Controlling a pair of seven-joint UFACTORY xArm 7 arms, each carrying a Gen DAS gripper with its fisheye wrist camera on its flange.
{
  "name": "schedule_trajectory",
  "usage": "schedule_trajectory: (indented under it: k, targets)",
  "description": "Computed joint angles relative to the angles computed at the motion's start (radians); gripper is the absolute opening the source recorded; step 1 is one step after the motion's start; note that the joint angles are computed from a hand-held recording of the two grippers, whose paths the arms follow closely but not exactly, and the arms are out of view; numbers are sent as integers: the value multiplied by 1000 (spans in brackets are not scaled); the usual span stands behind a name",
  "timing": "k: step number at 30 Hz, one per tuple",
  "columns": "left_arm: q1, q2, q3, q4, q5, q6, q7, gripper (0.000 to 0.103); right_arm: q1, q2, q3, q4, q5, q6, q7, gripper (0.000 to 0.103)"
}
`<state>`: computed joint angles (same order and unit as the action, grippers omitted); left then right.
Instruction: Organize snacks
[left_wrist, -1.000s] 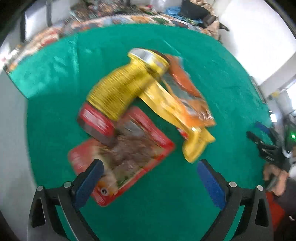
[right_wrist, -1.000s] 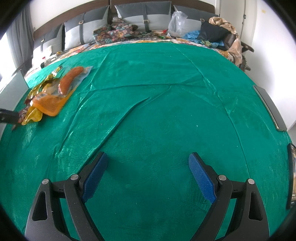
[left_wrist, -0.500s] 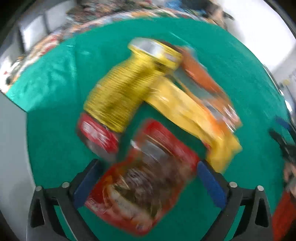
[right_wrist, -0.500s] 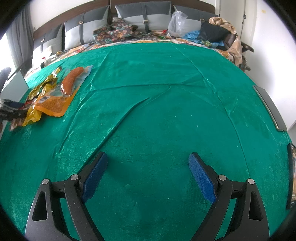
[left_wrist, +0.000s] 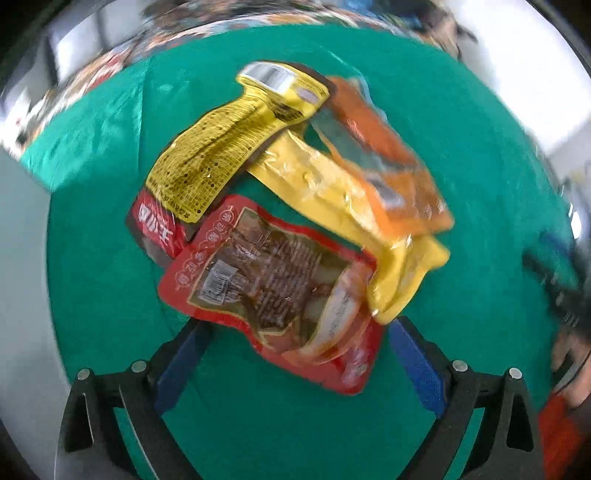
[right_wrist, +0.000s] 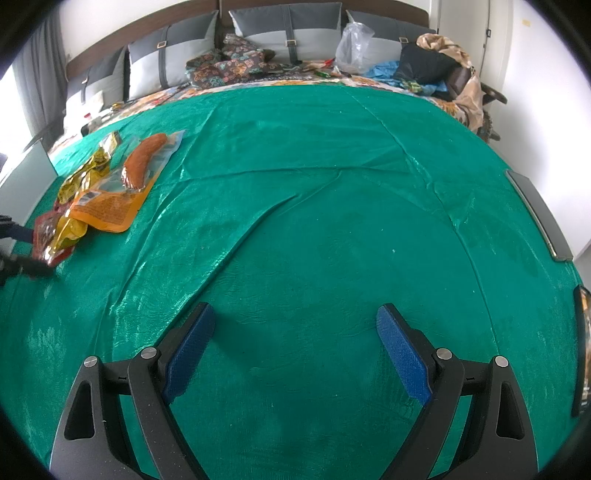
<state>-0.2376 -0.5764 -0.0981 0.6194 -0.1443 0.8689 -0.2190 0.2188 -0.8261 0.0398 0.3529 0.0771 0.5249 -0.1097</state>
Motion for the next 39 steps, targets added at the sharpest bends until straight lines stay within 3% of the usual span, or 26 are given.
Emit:
schedule_trajectory:
  k: [4,8,11,12,14,15,16,18,23,26,29,30,31,33,36,38,39]
  targets:
    - [36,-108,-12,-68,-4,-5,-97,97,1,0,1,0,-1,0,2,92]
    - [80,-148,-2,-108,-12,-71,-201,94,1,0,1,0,-2,-1,3,92]
    - [133,-84,-63,-82,66,-131,-302,72,1,0,1,0,-2,-1,4,92]
    - [148,-65,-82,-77,111,-143,-326,53,1,0,1,0,-2,-1,4,92]
    - [116,-58,-70,-82,112,-175,-332,41,2,0,1,0,-2,-1,4,92]
    - [119,-35,-53,-84,79,-223,-291,26,2,0,-1,0,-2,-1,3,92]
    - [81,-54,0,-103,62,-229,-275,24,2,1,0,0,-2,-1,4,92]
    - [45,-120,22,-164,39,-228,-257,22,2,0,0,0,-2,-1,3,92]
    - [-15,-271,89,-208,-25,-52,-147,20,2,1,1,0,-3,-1,5,92]
    - [21,-363,101,-232,-52,69,-142,26,2,1,1,0,-3,-1,4,92]
    - [73,-412,53,-277,-50,32,-205,48,2,1,1,0,-3,-1,5,92]
    - [70,-425,42,-292,-57,1,-218,64,2,0,0,0,-3,-1,4,92]
    - [70,-427,8,-300,-52,-23,-245,79,2,1,1,0,-3,-1,5,92]
    - [84,-392,-98,-282,10,-18,-327,91,2,1,1,0,-3,-2,6,92]
    - [97,-359,-284,-259,171,8,-459,99,2,1,0,0,-3,-1,4,92]
    - [89,-379,-307,-276,194,9,-534,103,2,1,1,0,-3,-2,6,92]
    - [70,-406,-286,-303,180,0,-569,103,3,-4,3,-2,-2,1,8,92]
